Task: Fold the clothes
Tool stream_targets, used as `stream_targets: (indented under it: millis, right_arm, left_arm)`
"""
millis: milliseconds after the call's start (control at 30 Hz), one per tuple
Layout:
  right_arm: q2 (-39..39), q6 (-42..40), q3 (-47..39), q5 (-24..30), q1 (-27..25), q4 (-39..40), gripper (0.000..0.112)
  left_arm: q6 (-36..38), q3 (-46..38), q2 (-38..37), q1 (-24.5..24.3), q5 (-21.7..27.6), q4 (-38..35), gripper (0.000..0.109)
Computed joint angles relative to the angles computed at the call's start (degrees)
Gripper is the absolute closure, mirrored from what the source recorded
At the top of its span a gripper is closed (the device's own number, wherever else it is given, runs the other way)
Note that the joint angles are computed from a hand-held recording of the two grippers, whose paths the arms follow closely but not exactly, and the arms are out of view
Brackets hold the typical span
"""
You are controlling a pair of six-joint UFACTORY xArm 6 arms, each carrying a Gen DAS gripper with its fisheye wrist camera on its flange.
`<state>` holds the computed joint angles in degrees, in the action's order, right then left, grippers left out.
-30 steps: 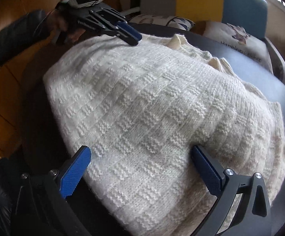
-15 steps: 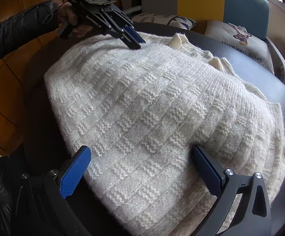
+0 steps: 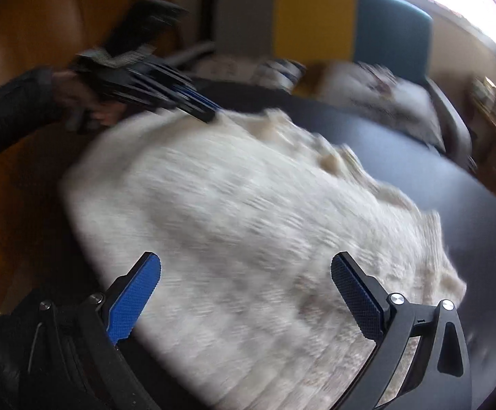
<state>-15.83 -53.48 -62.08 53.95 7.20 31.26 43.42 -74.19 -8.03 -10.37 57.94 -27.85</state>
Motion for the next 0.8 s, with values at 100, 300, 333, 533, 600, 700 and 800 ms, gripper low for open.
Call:
stream_targets:
  millis: [100,300,333,533,600,700,800]
  right_arm:
    - [0.8,3.6,3.4,-5.9,0.9,-2.9,0.01]
    - [-1.8,-0.2,7.5,-9.7,1.0,-0.3,0.01]
    - [-1.9,-0.5,7.5,-9.5,0.9,0.0,0.01]
    - [-2.6,-1.7,8.3,-10.1,0.7,1.0,0.01]
    - [-2.2,-1.8,8.1,-10.5,1.0,1.1,0.01]
    - [-2.2,-2.0,7.9,-10.0,0.8,1.5,0.01]
    - [-1.8,-2.6,7.4,-9.2,0.4,2.3,0.01]
  left_arm:
    - [-1.9,1.8,0.8,-0.2,-1.9,1.0,0.102]
    - [0.9,0.5,0.4,4.8,4.6,-5.8,0.087]
    - [1.9,-0.3,0.3,5.8,6.2,-6.5,0.086]
    - [4.8,-8.8,4.7,6.1,18.1,-0.7,0.075]
    - [4.7,-11.2,6.9,5.1,20.7,0.8,0.073]
    - [4.5,-13.7,9.4,4.7,23.7,-0.9,0.072]
    - [3.2,-15.4,11.3,4.4,25.7,-1.4,0.072]
